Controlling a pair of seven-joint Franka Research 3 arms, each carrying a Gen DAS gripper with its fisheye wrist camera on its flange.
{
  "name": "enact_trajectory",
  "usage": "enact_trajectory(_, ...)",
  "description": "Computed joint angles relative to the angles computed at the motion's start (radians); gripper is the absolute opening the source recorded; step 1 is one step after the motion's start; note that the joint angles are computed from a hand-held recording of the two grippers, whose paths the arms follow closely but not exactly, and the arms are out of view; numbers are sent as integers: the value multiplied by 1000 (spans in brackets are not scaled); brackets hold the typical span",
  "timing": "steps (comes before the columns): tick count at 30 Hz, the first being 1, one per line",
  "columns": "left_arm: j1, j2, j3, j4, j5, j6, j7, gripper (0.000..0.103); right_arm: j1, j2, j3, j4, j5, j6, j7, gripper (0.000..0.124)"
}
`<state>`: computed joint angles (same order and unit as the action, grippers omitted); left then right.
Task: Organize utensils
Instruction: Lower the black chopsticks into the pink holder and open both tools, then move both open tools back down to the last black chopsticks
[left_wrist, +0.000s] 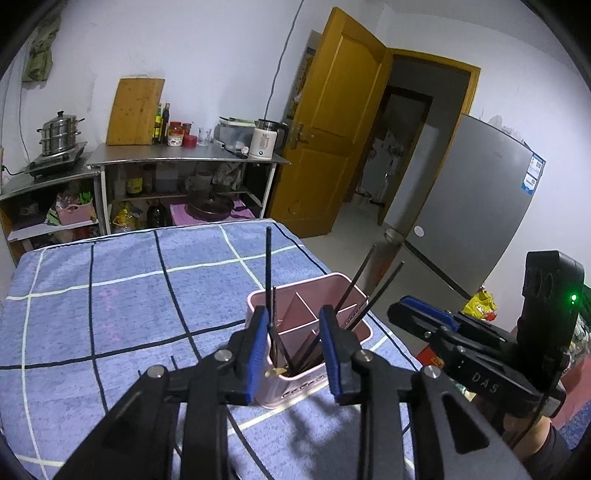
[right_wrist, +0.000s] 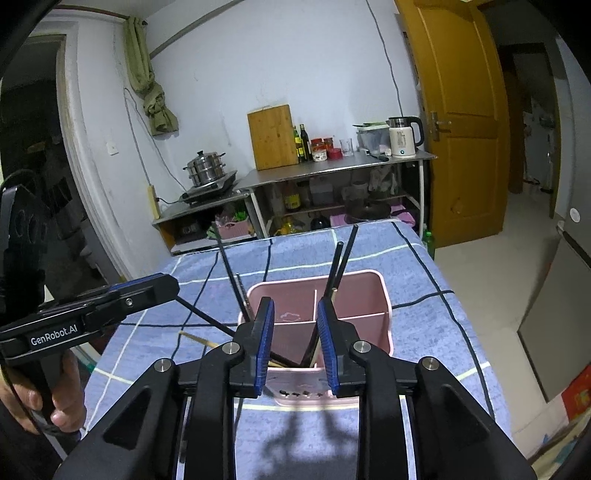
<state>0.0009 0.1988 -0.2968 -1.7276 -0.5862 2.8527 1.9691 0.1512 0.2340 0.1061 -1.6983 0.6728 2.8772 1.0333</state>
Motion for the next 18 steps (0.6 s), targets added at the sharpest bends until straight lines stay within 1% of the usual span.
enact_trajectory(5,9,-48,-2,-53,-72,18,51,31,-1,-42,12,-47,47,27,-48,25)
enact_trajectory(10,-7,-86,20,-95,-126,32,89,31,-1,-65,13,-69,101,8,-88,25)
enact_trajectory(13,-15,-116,32,-127,-195,45,141,31,6,-83,12,-88,135,2,-123,25)
enact_trajectory(18,-45,-169,71,-194,-297,75,216,31,20,-107,11,-117,197,-6,-190,25)
